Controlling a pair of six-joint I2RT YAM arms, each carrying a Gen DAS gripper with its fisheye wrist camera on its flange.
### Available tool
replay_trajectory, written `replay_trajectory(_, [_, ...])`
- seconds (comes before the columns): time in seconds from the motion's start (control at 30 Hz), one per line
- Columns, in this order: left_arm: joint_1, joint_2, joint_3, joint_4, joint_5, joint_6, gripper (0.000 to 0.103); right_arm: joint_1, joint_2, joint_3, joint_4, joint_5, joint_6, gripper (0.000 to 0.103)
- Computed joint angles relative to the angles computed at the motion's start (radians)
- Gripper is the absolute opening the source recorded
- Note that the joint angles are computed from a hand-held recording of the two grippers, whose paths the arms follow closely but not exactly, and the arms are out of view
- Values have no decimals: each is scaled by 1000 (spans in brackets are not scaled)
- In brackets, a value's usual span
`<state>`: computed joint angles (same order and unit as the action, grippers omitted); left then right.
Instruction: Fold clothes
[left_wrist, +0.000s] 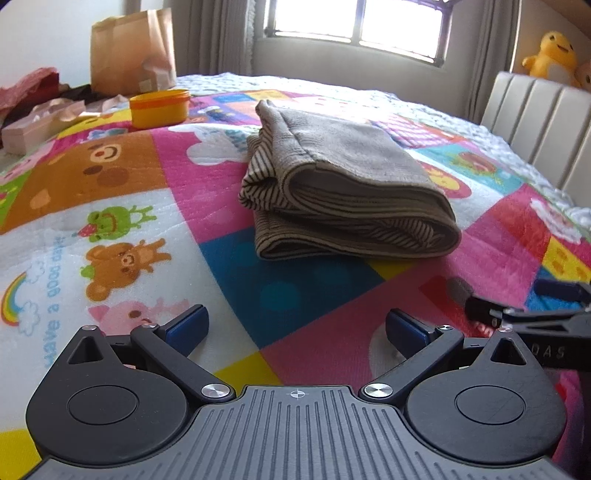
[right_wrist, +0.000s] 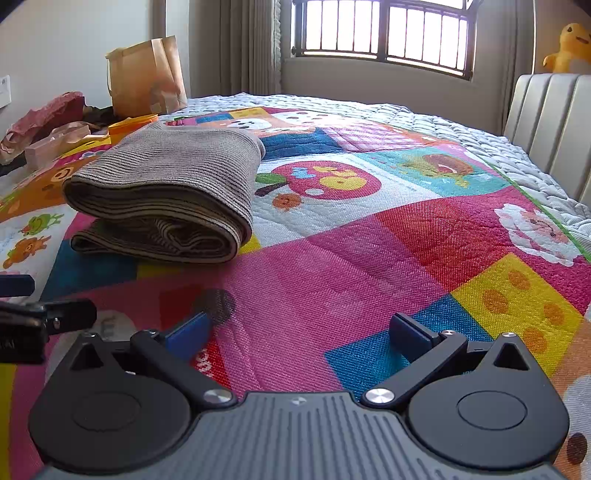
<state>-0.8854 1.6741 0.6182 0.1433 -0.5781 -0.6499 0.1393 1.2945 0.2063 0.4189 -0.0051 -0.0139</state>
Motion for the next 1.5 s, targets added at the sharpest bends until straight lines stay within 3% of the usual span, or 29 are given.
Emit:
replay_trajectory(0.07, [-13,11,16,-27,-19,6,103,2,1,2,-1,2,0,103])
replay_trajectory(0.27, [5,-1,-32,59,9,22,103,6,-2,3,-7,7,2,103])
replay_trajectory(0.43, [-18,19,-20,54,-36,13,103,9,-4,3,-9,10,3,103])
replay_trajectory(1.5, [-26,32,-20,67,-55,13,103,11,-7,4,-13,12,4,103])
